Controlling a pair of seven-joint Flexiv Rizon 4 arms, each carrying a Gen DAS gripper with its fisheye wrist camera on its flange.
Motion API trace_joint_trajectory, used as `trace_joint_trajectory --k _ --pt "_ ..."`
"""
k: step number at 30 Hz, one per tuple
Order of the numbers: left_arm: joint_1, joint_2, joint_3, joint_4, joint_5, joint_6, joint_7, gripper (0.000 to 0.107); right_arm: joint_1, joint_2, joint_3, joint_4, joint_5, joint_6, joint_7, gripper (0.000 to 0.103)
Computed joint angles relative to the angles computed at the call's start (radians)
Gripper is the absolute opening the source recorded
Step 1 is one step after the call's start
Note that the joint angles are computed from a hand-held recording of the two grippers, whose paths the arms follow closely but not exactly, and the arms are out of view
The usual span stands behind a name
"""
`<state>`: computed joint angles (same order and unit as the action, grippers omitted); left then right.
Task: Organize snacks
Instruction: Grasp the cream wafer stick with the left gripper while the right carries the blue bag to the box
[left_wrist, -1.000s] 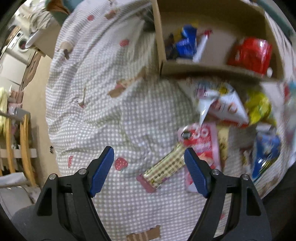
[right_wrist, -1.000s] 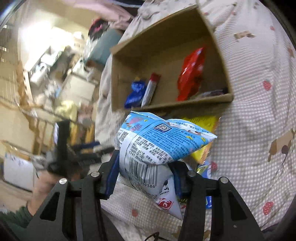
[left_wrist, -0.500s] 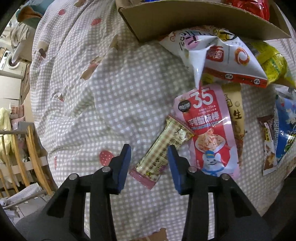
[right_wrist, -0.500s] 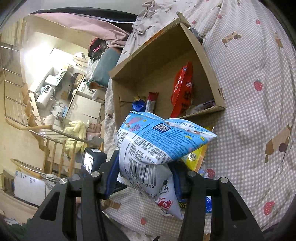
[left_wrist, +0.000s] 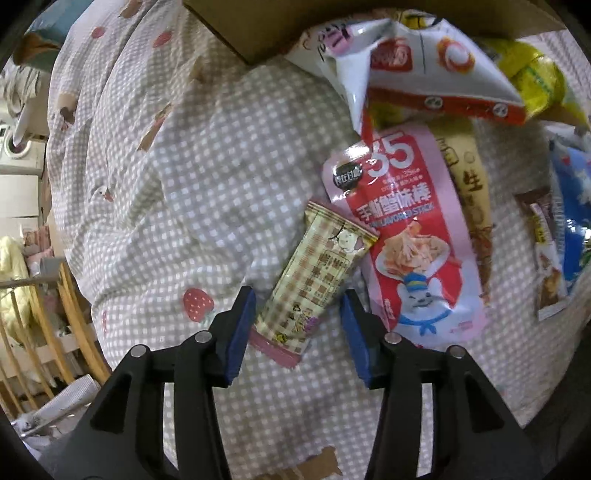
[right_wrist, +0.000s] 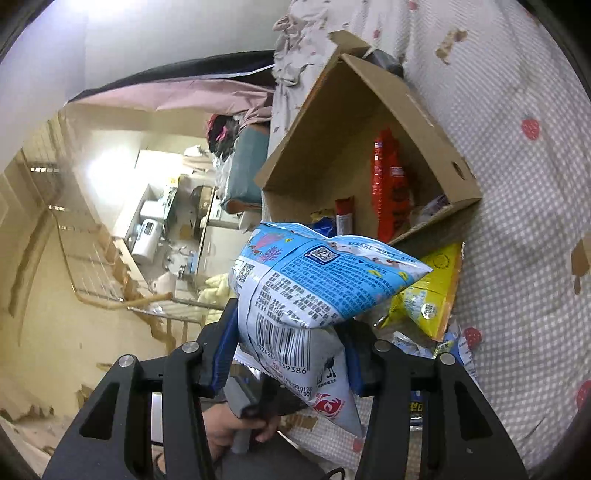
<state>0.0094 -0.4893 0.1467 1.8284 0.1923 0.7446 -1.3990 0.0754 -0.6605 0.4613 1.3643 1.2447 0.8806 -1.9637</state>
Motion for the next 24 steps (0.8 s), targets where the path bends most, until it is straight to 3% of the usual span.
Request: trace_joint_trajectory --k 1,2,5,10,14,16,20,24 --pt "0.003 -0.003 -0.002 -0.002 -0.005 -0.003 0.002 0.040 0.003 0.001 -0.002 0.000 -0.002 0.004 0.005 0.051" --pt "0.009 -0.003 -0.006 -0.001 -0.017 0.000 0.007 0.031 0.012 0.003 -0.007 0.000 -0.014 0.009 0.011 0.051" --pt "0.016 -0.002 -0.008 0.000 -0.030 0.017 0.010 0.024 0.030 0.007 -0.014 0.002 -0.046 0.025 0.025 0.051" --pt "0.035 0.033 -0.013 0.006 -0.073 0.056 0.015 0.023 0.037 0.014 -0.011 0.012 -0.071 0.044 0.036 0.051" --pt "0.103 0.080 -0.058 0.063 -0.241 0.141 0.057 0.023 0.045 0.018 -0.009 0.015 -0.084 0.077 0.034 0.051" --pt "0.124 0.108 -0.081 0.102 -0.326 0.216 0.084 0.023 0.103 0.056 -0.042 0.048 -0.148 0.184 0.043 0.051" --pt "0.133 0.143 -0.112 0.139 -0.437 0.302 0.136 0.023 0.274 0.114 -0.150 0.131 -0.417 0.413 0.155 0.051" --pt "0.125 0.162 -0.125 0.152 -0.526 0.366 0.137 0.022 0.289 0.118 -0.119 0.147 -0.496 0.537 0.143 0.051"
